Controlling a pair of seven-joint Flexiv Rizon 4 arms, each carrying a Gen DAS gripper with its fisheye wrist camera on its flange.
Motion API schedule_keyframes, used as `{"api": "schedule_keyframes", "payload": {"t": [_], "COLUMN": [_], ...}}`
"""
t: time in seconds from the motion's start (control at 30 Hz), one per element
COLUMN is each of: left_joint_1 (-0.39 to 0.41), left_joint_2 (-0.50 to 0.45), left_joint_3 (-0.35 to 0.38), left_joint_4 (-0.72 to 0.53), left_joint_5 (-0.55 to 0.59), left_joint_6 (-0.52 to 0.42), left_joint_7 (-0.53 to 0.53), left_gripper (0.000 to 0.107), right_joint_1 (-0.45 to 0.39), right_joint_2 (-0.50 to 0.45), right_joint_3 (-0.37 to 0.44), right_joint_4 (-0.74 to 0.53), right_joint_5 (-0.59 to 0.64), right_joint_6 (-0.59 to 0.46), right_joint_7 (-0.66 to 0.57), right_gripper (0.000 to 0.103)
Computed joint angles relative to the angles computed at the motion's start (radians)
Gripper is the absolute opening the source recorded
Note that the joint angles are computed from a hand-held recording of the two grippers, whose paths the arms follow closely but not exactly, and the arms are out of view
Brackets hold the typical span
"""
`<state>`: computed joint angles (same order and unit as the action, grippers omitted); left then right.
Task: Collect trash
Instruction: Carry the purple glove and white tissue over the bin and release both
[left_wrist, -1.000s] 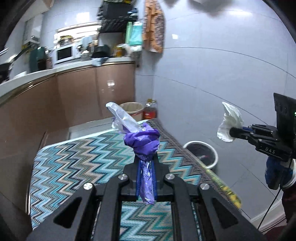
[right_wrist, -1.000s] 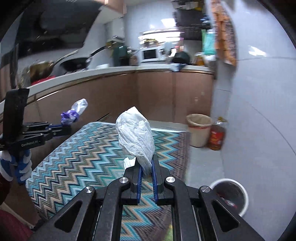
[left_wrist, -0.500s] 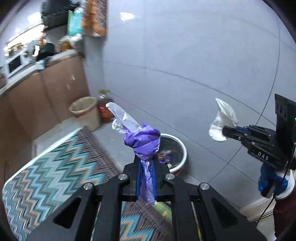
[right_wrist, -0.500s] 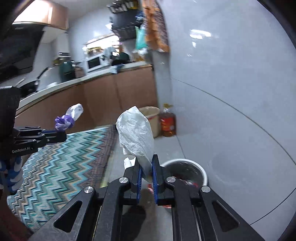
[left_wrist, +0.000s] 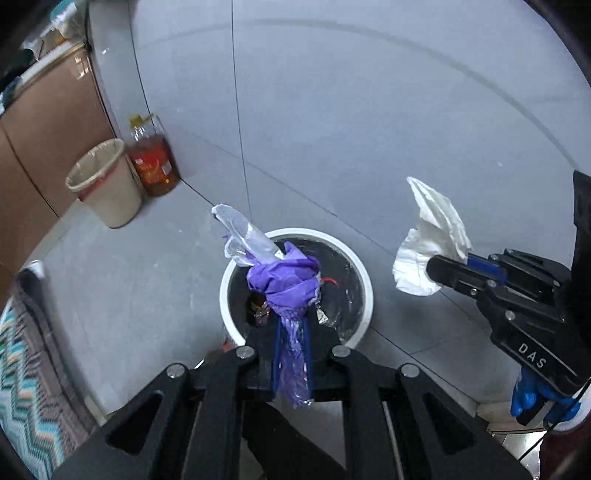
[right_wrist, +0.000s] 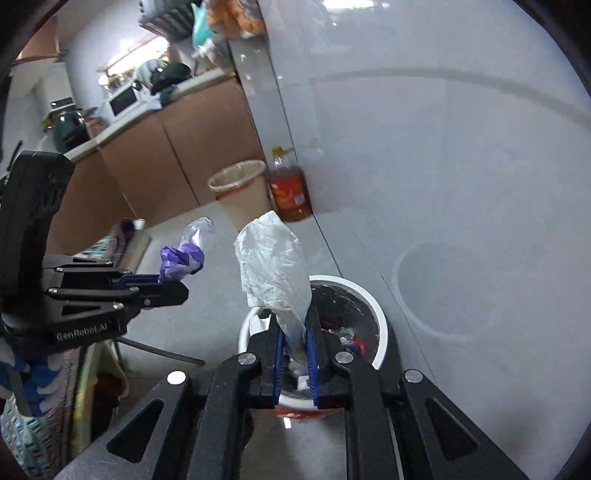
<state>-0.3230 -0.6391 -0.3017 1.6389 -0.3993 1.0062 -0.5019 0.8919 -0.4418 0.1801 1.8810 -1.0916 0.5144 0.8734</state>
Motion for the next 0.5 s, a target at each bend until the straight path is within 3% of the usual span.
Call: {"api": "schedule_keyframes", "payload": {"t": [0.2,0.37,0.5], "left_joint_1": [-0.07,-0.096,-0.095], "left_joint_2": [-0.127,-0.215,-0.248], "left_joint_3": [0.054,0.08,0.078], "left_joint_4": [-0.153,-0.276,-0.325], "left_joint_5": [0.082,0.123,0.132], "left_joint_6": [-0.04,-0.103,-0.147], "left_joint_7": [-0.078,-0.145,-0.172], "left_gripper": [0.011,0.012,0.019], "right_joint_1": [-0.064,-0.091,-0.088], "right_joint_2": [-0.032,-0.064,-0.072], "right_joint_3": [-0.023,-0.044,-0.048], "right_joint_4": [0.03,0.037,0.052], "right_joint_5": [-0.001,0.026,0.052], "right_joint_6": [0.129,0.198,0.217], "right_joint_7": [-0.005,-0.031,-0.027], "right_gripper": [0.015,0.04,0.043]}}
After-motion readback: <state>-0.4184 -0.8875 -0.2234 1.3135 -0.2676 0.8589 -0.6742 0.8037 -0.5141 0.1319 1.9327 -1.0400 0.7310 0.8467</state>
